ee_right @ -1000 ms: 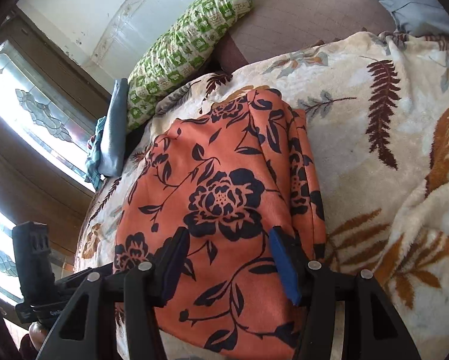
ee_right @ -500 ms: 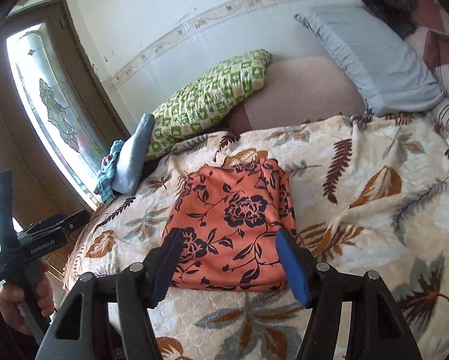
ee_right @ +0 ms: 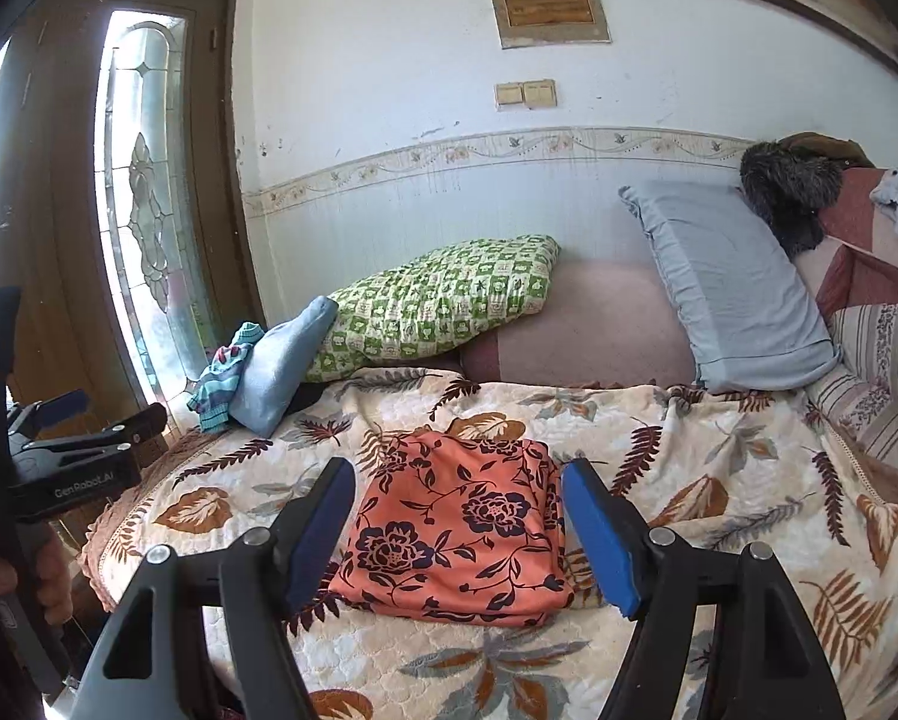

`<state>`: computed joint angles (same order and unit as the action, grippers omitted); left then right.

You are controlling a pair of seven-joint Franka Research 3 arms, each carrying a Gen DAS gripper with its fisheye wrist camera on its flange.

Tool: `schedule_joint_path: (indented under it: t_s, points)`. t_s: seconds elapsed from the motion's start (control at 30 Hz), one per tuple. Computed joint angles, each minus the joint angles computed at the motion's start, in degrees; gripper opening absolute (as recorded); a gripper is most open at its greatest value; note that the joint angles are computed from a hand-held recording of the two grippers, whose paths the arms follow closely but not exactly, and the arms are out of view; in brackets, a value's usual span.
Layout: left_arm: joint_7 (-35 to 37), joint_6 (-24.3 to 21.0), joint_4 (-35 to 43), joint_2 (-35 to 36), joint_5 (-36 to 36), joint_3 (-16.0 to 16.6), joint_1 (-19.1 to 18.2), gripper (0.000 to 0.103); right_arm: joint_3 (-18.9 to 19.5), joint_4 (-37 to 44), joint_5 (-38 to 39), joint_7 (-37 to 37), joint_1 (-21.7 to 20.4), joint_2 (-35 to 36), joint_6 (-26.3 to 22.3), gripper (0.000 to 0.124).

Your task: Fold small clothes

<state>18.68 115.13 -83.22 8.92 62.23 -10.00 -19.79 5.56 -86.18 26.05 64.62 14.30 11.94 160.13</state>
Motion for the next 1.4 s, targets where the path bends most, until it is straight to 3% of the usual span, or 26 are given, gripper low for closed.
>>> schedule_joint_path:
  t_s: [0.27,0.37,0.57,1.4]
  points:
    - [-0.8,1.8,-2.2,-2.1,1.7,-0.6,0.6,0.100,-1.5,1.0,-5.6,7.0,1.9,0.7,-1.7,0.078]
    - [-0.7,3.1,-3.0,-2.2,0.0,-0.7,1.3,0.101,-2.6,1.9,-10.5,11.0,3.1,1.6,-3.4,0.078]
    - [0.7,4.9,-2.4,-0.4,-4.3,-0.3,2.2,0.101,-2.8,2.8,-13.4,14.2,3.0,2.6,-4.9,0.078]
    - [1.3,6.4,-2.4,0.0,-6.3,0.3,1.6,0.101,-1.9,2.2,-12.3,14.3,2.3,2.9,-5.8,0.078]
